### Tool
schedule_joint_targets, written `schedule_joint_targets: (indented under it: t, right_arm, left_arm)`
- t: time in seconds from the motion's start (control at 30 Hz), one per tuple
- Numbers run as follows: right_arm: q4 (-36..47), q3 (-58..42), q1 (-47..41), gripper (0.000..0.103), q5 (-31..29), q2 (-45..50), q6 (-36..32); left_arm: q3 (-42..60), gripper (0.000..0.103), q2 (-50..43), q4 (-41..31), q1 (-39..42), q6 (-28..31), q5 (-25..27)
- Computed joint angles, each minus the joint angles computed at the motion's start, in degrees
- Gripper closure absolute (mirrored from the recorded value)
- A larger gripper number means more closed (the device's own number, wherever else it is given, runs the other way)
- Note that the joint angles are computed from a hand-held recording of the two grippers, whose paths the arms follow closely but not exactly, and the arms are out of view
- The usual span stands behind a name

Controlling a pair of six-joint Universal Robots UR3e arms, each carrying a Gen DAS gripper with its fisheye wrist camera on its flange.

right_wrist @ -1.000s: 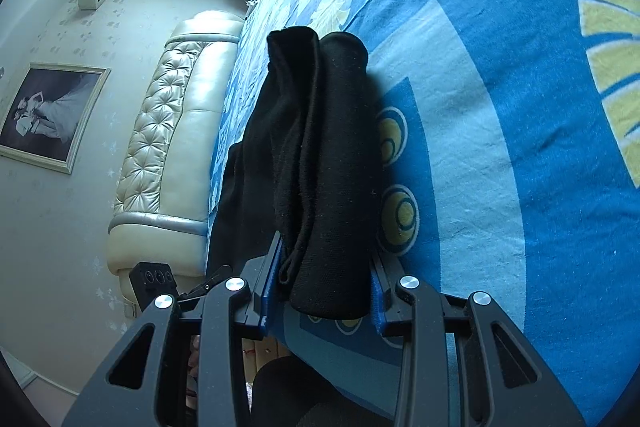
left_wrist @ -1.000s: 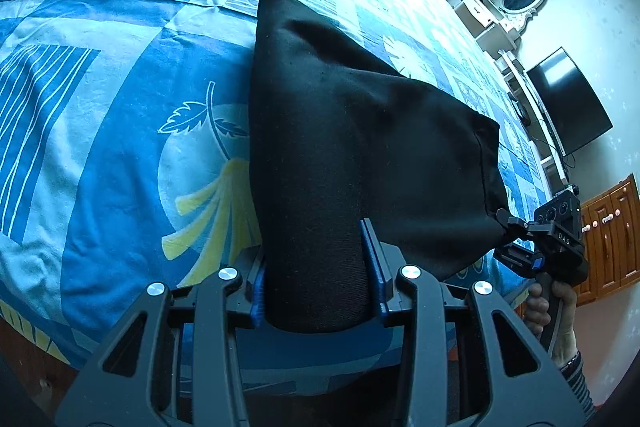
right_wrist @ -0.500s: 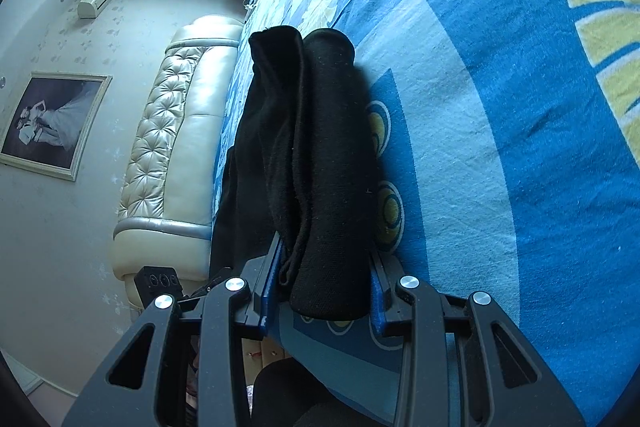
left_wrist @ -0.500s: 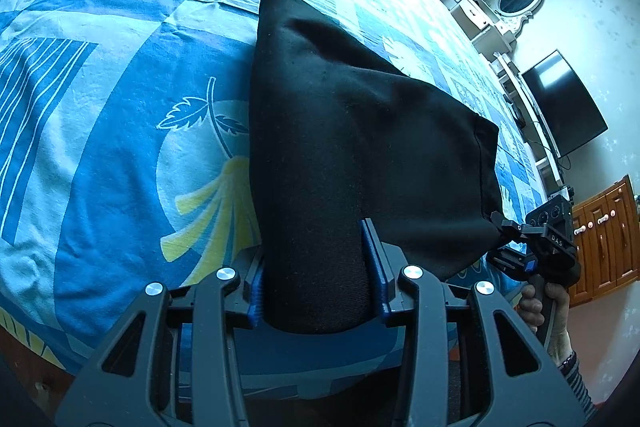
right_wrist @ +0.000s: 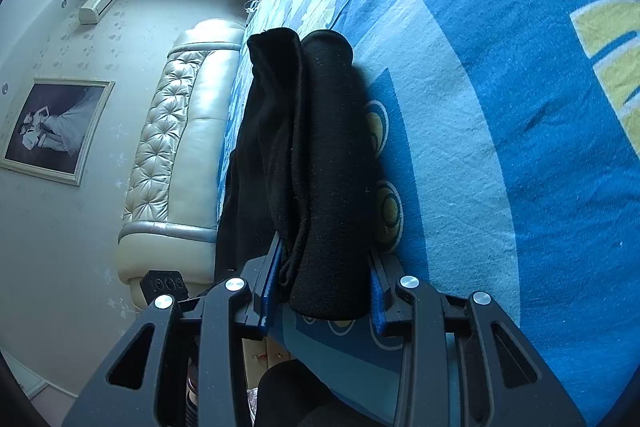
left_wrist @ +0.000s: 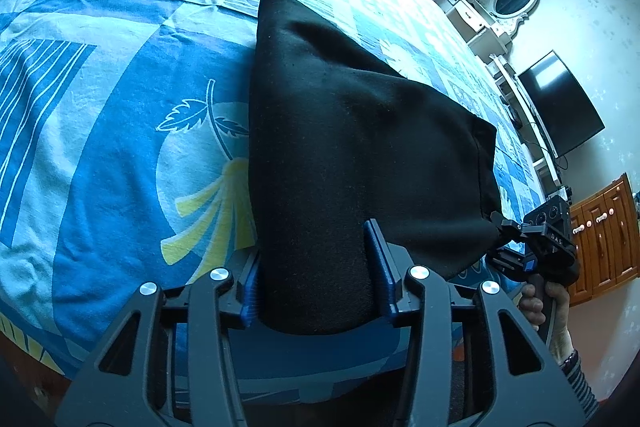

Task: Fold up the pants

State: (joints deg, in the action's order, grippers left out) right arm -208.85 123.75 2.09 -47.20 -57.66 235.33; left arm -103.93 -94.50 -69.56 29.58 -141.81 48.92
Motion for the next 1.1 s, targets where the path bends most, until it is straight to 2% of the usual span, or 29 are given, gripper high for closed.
schedule_joint_targets:
  t: [0.27,0.4,0.47,0.53,0.7,0.83,0.93,1.1]
  right_arm:
    - [-0.79,0.39,-0.37,0.066,0.39,0.32,0.11]
    - [-2.73,1.4,-1.37,0.066,1.63,0.99,0.38]
    - [-6.1,2.32,-2.36,0.065,2.93,2.41,1.93]
    - [-9.78,2.92,-3.28,0.063,4.43,3.99,3.7]
    - [-18.39,4.65,-5.03,0.058,6.96,7.24,7.94]
    - [-21.57,7.33,-6.39,0.054,8.4,6.98,8.63]
    - [-21.81,11.34,-7.66,0.053,8.57,4.61,7.34]
    - [-15.73,16.02,-7.87,0.049,5.21,-3.08,4.02]
  left_arm:
    - [-0.86,0.055,0.19,0.2,0.36,0.31,-0.45]
    - [-1.79,0.047,0.52,2.38,0.24,0.0,-0.24]
    - [-2.13,0.043,0.57,3.2,0.45,0.32,-0.55]
    - [-2.87,0.033,0.81,4.96,0.55,-0.13,-0.37]
    - [-3.81,0.024,0.87,6.22,1.58,0.37,-0.93]
    - [-4.82,0.021,2.22,6.48,2.37,1.08,-0.51]
    - [-6.17,0.021,4.32,7.43,2.88,0.67,0.28]
    - [-10.79,0.021,11.27,12.08,2.47,0.26,3.6]
